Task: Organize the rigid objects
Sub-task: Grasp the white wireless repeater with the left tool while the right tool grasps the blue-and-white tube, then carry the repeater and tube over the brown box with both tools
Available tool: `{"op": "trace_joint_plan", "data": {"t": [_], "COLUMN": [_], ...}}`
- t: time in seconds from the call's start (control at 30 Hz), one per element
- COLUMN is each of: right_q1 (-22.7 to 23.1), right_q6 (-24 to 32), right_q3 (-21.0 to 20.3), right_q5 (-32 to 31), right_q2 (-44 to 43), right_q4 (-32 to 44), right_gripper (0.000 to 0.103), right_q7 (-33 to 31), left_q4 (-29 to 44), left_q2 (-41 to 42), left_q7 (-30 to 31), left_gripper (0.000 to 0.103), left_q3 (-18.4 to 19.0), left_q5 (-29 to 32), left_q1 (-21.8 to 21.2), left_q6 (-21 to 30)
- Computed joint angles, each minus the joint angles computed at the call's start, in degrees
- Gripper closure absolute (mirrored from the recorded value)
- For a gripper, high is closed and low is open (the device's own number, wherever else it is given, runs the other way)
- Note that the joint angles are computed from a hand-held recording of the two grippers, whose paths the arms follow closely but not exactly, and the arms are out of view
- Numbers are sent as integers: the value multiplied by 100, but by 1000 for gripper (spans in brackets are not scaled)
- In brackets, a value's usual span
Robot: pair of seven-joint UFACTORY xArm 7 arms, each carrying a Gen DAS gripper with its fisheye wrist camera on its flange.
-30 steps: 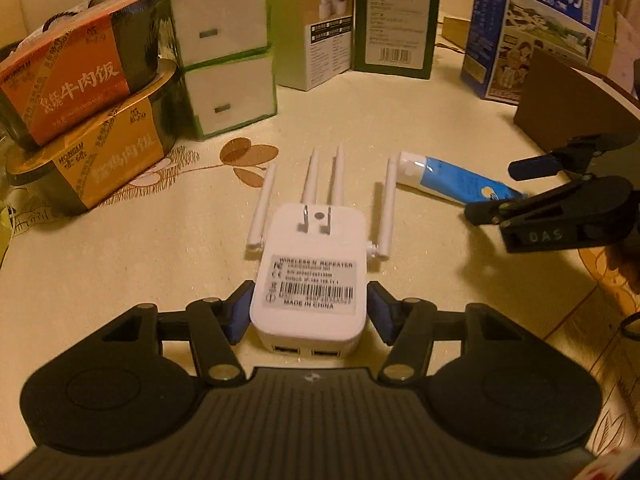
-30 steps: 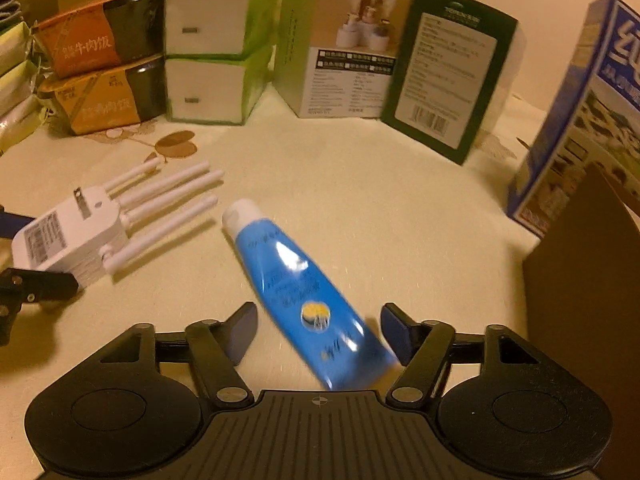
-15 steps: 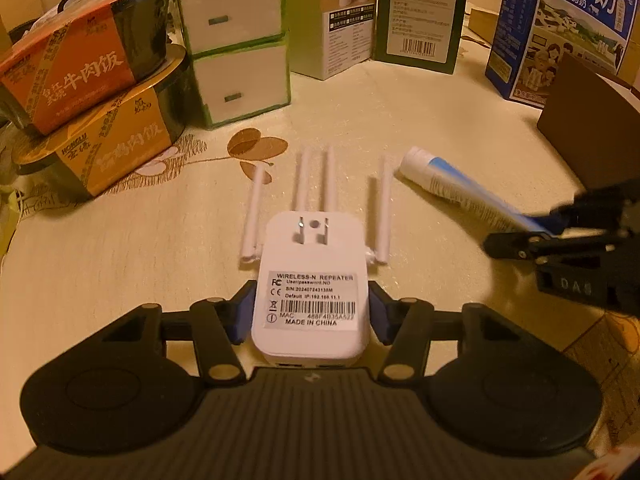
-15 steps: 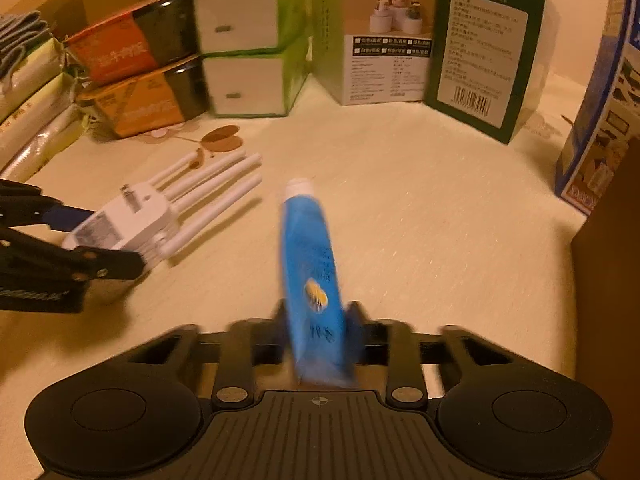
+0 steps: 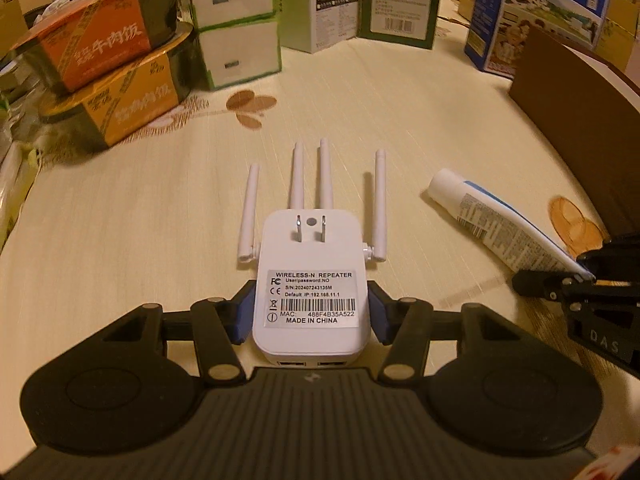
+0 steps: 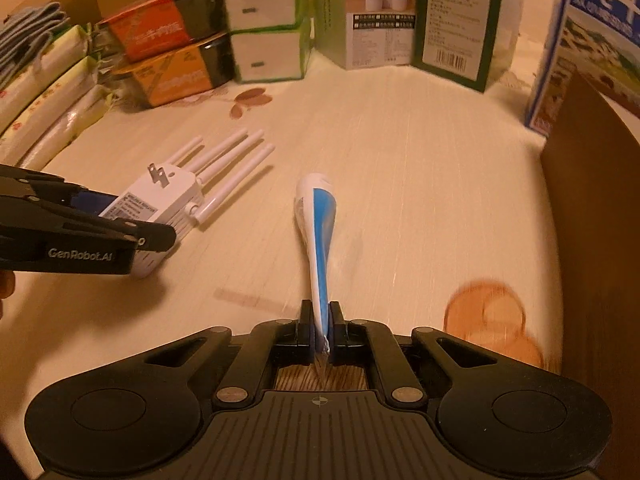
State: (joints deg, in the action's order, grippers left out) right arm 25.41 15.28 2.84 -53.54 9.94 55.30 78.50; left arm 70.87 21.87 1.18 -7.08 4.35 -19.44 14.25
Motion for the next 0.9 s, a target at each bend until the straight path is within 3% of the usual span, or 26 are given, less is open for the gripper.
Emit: {"op": "trace_joint_plan", "data": {"t": [0.2,0.37,0.43,0.57,0.9], "right_q1": [8,-142,-165,-149,-123], "right_q6": [-43,-116,46,252,309], "right_q3": [335,641,722,719,446], "right_q5": [277,827,946,608,311], "right_q2": [-640,-918,-884,-757,-399], "right_q4": [-752,-1059,-968,-723,-177], "right_gripper": [101,101,95,65,63], "right_q7": [122,-118,-300,-125,-83], "left_q4": [-1012,-1334,-1290,-1151,-844], "left_q2": [-807,-1112,-1095,-1014,-781], "left_q7": [153,154,62,-60,-197], "left_gripper": [51,51,51,51,50], "left_q3": [-208,-218,-167,-114,-81], "left_q5": [-234,-283,-181,-11,135], "left_q1": [124,78,24,-38,-80], "left_q6": [-57,16,77,163,244]}}
